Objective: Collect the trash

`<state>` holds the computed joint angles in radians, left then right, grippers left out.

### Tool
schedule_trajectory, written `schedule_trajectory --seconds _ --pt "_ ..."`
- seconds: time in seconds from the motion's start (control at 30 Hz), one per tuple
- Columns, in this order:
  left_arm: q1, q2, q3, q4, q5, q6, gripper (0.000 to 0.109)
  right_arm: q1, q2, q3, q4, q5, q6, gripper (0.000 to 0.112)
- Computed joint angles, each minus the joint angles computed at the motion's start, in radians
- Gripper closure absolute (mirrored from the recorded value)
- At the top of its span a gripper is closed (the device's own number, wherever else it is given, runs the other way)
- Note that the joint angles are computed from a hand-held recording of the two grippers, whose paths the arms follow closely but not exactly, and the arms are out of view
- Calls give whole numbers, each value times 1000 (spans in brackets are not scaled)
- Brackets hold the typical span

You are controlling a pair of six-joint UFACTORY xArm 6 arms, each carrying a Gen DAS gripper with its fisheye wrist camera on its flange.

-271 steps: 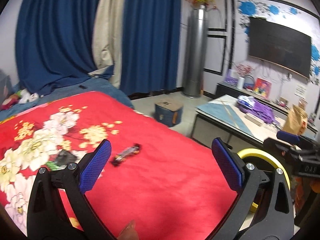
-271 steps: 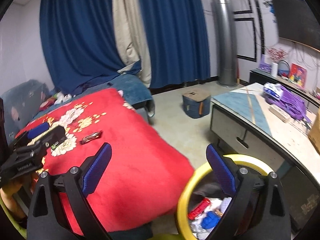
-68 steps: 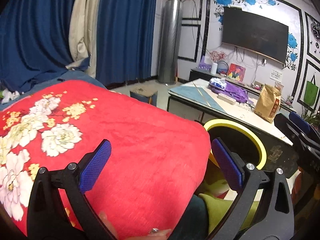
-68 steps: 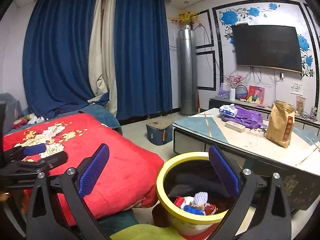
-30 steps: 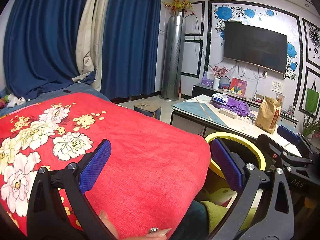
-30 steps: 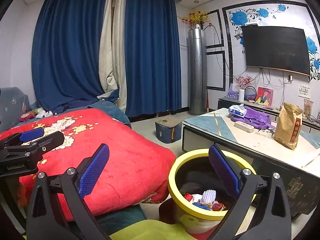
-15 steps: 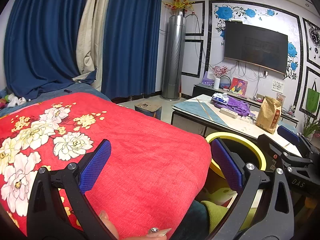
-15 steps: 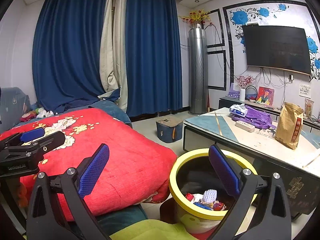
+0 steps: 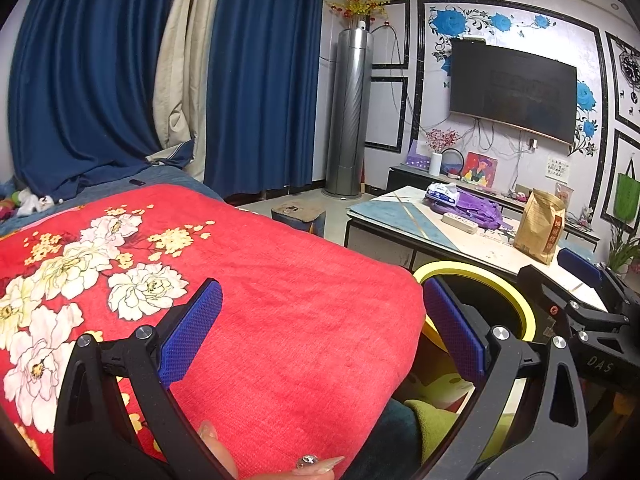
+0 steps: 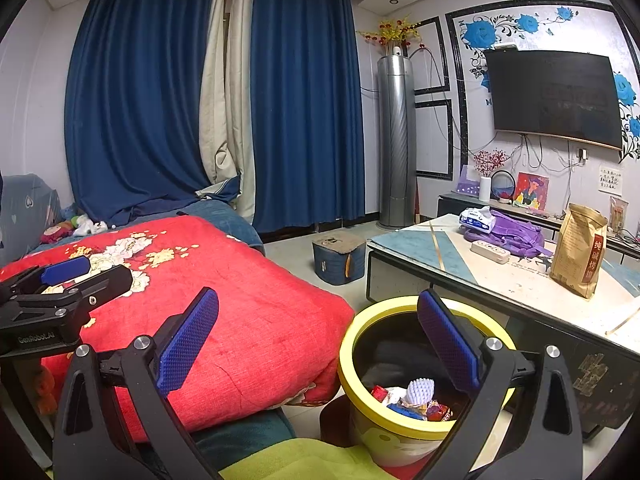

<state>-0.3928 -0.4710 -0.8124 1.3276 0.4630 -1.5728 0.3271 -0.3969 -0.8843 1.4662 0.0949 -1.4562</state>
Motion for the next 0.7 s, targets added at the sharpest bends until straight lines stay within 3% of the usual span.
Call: schedule_trajectory --seconds 0.33,0.43,0.5,0.6,0.7 --pt "14 -3 7 -23 24 34 16 3 6 -8 59 0 -46 15" --pt "30 -29 21 -44 45 17 16 6 17 -22 1 33 14 15" --pt "54 -66 38 -122 101 39 16 23 34 -50 -64 61 59 15" --pt "165 -163 98 -314 153 144 16 90 75 -113 -197 150 152 15" --pt "353 -352 207 -427 303 210 16 232 167 -213 -436 269 342 15"
